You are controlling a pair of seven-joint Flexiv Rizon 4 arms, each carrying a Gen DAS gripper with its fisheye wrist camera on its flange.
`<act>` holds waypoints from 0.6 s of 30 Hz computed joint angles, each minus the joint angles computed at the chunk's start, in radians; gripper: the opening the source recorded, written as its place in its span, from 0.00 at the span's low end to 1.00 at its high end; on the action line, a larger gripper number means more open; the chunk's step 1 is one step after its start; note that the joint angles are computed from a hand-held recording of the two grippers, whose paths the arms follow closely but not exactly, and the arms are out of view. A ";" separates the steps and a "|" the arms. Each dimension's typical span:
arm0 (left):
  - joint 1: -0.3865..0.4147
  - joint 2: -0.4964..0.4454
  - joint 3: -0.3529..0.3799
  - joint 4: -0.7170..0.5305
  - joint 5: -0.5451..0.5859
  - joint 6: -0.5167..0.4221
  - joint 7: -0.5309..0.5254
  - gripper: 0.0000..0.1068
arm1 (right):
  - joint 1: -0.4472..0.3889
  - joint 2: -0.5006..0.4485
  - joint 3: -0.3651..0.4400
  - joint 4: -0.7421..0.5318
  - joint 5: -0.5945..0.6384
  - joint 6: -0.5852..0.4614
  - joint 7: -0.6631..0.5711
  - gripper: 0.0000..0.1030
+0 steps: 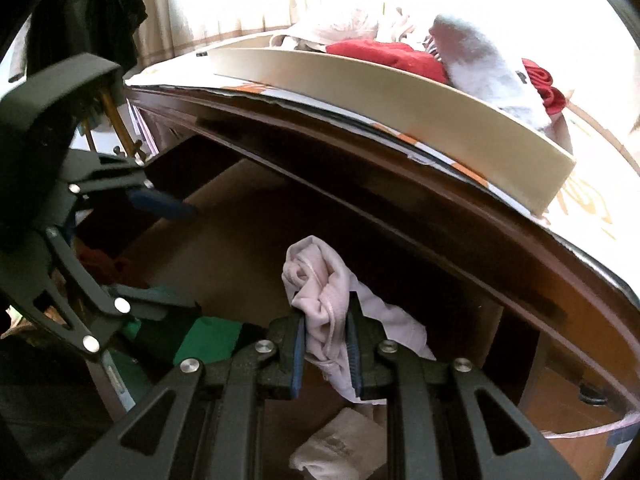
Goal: Take underwear out of drawer
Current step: 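Close the right tool on pink underwear while the left tool grasps a green-black sock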
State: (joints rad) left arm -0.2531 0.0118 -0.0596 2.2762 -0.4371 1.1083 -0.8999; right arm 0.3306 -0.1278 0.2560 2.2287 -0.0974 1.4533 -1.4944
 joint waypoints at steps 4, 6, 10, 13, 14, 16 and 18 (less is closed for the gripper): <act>0.007 -0.015 -0.004 -0.037 0.030 -0.087 -0.036 0.71 | 0.012 -0.006 -0.007 0.016 -0.020 0.028 0.027 0.19; 0.014 -0.026 -0.004 -0.061 0.041 -0.155 -0.044 0.71 | 0.024 -0.013 -0.026 0.038 -0.059 0.067 0.062 0.19; 0.019 -0.046 -0.008 -0.094 0.089 -0.231 -0.070 0.71 | -0.026 -0.009 0.039 0.019 0.030 0.046 -0.006 0.19; 0.023 -0.068 -0.011 -0.124 0.109 -0.289 -0.089 0.71 | -0.051 -0.006 0.068 0.005 0.117 0.036 -0.078 0.19; 0.025 -0.078 -0.013 -0.135 0.109 -0.314 -0.090 0.71 | -0.048 -0.003 0.065 0.011 0.126 0.043 -0.084 0.19; 0.028 -0.091 -0.015 -0.154 0.110 -0.347 -0.102 0.71 | -0.053 0.003 0.070 0.012 0.163 0.044 -0.111 0.19; 0.029 -0.103 -0.016 -0.171 0.118 -0.370 -0.116 0.71 | -0.059 0.001 0.078 -0.001 0.204 0.039 -0.143 0.19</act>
